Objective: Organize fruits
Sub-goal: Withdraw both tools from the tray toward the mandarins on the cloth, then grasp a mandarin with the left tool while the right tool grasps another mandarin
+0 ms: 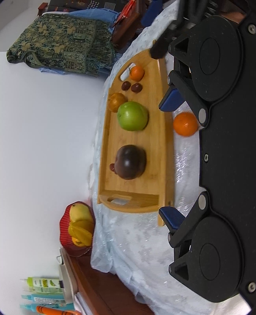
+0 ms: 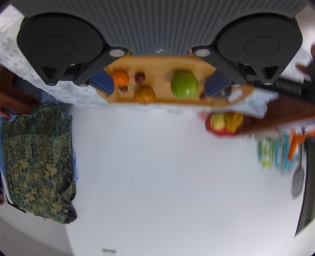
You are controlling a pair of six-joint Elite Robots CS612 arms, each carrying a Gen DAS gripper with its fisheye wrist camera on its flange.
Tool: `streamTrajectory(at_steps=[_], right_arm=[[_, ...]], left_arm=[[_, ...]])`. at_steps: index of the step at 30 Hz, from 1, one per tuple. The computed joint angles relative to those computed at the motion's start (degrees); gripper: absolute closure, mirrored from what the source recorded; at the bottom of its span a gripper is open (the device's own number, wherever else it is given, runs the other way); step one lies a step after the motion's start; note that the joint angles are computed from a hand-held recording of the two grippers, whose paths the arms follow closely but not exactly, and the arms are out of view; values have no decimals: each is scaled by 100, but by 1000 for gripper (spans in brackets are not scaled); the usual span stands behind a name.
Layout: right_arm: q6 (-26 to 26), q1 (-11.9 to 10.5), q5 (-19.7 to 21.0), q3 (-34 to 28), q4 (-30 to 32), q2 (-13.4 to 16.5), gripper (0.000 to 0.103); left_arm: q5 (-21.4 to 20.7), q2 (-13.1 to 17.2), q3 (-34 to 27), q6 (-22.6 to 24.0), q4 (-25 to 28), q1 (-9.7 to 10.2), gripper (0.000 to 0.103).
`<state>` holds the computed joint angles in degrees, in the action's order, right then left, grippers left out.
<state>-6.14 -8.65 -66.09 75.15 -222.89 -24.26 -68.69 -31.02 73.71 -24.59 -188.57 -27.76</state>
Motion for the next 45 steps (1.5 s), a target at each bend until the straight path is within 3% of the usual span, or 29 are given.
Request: streamTrajectory(at_steps=[4,8,12,21,27,31,45], right_arm=[[-186,2,-71,308,-240,-61,0],[-57,-47,104,697,-15,-209,0],[-254,-46,196,960,190,-295,0],[-708,39,243,968,519,-286,0],[-625,47,279,923,847,-303,2],[-576,69,176,907,1229,-341,13],[-529,52,370,899,1216,-318,43]], left_arm=[[-259,-26,55,-131,44,28,2],[-359,-29,63,-168,128,33,8],[-433,-12,38,-74,161,17,11],[-619,80,-122,209,268,-32,28],[-850,142,-240,375,348,-35,41],[-983,184,-333,353,485,-22,52],[-841,254,-463,304,610,-37,60]])
